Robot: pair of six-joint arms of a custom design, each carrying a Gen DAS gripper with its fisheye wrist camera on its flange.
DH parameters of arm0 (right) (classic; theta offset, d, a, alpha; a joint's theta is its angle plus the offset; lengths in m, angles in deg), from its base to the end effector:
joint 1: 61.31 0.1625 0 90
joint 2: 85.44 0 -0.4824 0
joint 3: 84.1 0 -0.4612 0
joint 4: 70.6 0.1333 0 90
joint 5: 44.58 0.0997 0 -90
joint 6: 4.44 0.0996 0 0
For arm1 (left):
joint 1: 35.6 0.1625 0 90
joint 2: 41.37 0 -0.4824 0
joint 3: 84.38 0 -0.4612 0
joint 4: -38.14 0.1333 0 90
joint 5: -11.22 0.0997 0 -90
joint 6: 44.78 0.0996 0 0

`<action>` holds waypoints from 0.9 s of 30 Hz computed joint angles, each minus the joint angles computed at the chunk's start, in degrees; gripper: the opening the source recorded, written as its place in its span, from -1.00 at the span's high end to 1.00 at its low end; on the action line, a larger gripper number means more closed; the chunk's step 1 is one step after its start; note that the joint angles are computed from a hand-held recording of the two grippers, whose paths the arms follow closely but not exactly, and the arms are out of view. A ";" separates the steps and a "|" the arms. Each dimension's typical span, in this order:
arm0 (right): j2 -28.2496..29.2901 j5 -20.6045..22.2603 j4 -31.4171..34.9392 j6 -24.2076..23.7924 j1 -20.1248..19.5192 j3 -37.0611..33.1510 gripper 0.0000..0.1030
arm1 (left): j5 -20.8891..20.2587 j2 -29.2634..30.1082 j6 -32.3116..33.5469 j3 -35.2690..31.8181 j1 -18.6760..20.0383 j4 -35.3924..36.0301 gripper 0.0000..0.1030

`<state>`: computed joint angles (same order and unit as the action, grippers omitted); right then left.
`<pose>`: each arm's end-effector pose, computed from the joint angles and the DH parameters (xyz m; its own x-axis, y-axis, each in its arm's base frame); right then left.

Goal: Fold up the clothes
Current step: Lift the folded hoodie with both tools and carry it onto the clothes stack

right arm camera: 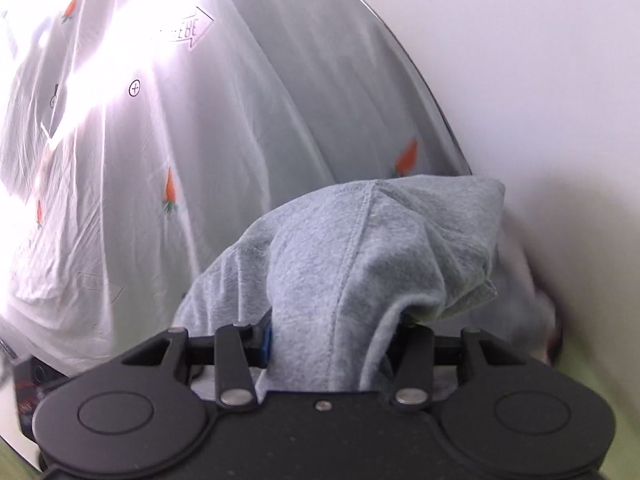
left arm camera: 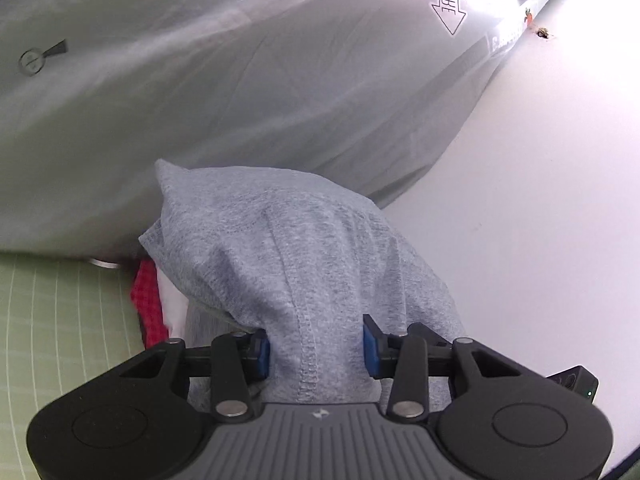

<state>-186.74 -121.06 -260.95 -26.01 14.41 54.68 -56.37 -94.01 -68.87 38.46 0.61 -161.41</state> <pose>0.0523 -0.4293 0.3995 -0.9653 -0.1269 0.2280 -0.2607 0.4250 -0.8668 -0.3704 -0.4834 0.1040 -0.9313 0.3641 -0.0103 0.2671 0.6632 -0.6992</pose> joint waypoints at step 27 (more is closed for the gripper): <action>28.78 -30.37 -41.26 -19.31 3.03 -1.55 -1.00 | 16.68 4.04 0.67 1.36 -0.02 15.58 -0.95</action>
<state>-157.96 -151.43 -302.20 -45.32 17.44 53.13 -39.69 -89.97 -68.20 39.82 0.58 -145.83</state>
